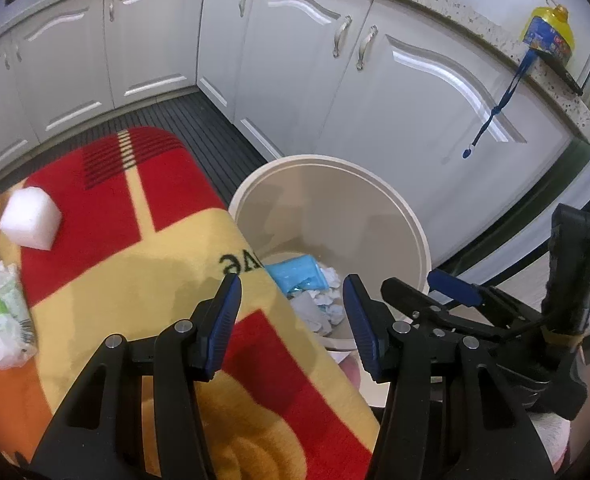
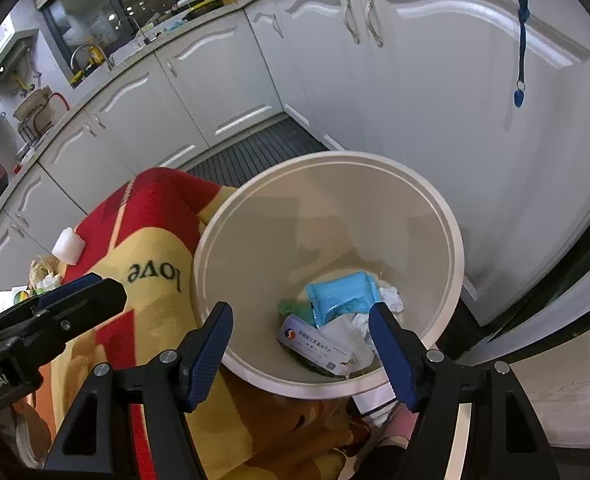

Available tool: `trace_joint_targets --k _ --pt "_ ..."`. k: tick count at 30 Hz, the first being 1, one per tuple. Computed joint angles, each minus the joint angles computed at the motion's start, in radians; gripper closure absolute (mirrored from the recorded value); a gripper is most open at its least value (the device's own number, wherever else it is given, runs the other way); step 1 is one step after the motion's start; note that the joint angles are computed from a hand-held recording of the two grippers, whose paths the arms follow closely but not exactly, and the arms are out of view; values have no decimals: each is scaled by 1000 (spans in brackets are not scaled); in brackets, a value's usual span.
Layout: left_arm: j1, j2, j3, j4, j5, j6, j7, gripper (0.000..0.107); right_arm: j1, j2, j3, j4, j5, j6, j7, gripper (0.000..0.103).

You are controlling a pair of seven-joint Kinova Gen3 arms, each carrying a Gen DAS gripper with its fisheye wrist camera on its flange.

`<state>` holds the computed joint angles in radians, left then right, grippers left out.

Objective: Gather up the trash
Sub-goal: 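Carry the box and sponge to the bin and open both tools, then move both tools back over the table toward the wrapper and crumpled paper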

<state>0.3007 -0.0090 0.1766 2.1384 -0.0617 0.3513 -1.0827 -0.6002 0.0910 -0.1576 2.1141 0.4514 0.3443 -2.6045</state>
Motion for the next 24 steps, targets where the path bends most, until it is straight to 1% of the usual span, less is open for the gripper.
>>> trace_joint_targets --k 3,6,9,16,24 --pt "-4 -24 2 13 -21 1 26 56 -17 -13 -2 0 37 10 -42 35" --pt "-18 -55 19 31 -76 6 85 56 -23 -25 -17 -3 60 20 -67 34" --pt "-37 -83 35 48 -110 11 122 56 -29 -36 -34 -5 86 27 -96 34" --pt "-91 -150 77 88 -154 24 179 56 -56 -48 -76 -19 151 49 -170 34" --pt "-123 -225 72 137 -118 32 148 56 -92 -50 -105 -42 225 81 -240 33"
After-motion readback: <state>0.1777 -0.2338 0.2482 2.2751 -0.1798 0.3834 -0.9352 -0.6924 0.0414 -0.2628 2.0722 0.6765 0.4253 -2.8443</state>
